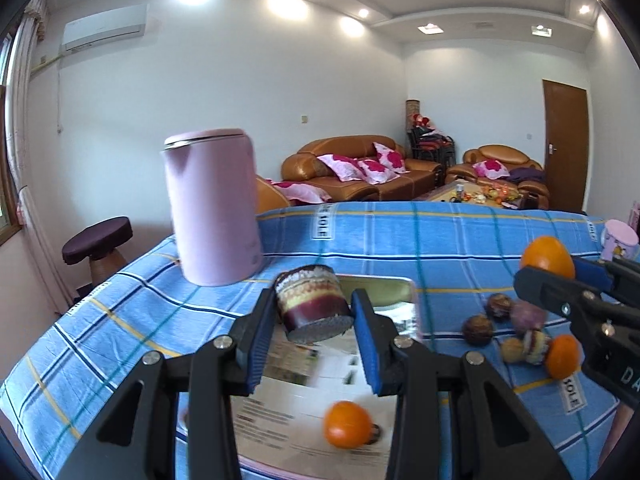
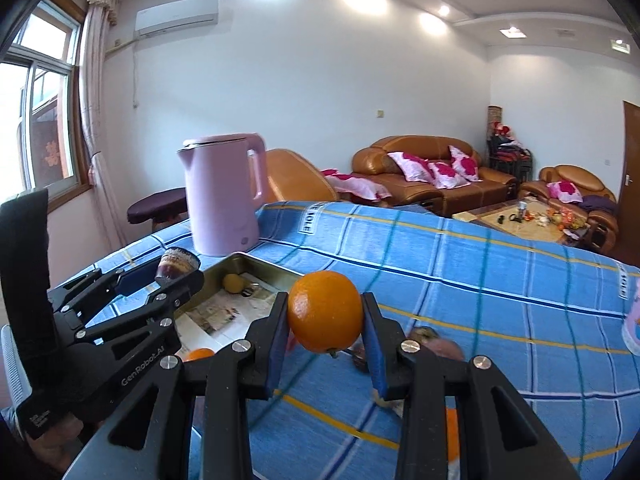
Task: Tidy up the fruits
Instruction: 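Carry the cake over the tin with the left gripper while the right drops the orange in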
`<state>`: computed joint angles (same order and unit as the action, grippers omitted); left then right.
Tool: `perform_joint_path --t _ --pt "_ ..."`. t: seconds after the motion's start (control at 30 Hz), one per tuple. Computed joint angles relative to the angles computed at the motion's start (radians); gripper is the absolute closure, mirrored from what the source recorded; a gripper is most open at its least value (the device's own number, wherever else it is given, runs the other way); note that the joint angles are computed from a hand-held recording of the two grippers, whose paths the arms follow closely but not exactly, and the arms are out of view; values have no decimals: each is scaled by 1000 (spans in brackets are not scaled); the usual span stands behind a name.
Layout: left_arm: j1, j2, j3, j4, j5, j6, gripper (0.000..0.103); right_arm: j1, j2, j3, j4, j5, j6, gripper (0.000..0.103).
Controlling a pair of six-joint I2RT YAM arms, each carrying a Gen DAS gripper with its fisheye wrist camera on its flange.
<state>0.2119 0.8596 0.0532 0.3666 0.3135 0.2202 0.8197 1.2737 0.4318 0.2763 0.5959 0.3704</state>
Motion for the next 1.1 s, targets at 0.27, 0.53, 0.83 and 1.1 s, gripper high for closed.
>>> perform_joint_path --t 0.27,0.53,0.83,1.1 --pt "119 320 120 107 45 70 63 -5 178 107 45 -66 -18 66" --pt "137 464 163 134 60 98 63 -18 345 199 60 -146 -4 66" --pt "123 535 173 174 38 110 62 -24 441 262 52 -178 -6 66" --pt "121 530 166 177 38 118 61 -14 476 290 35 -182 -9 66"
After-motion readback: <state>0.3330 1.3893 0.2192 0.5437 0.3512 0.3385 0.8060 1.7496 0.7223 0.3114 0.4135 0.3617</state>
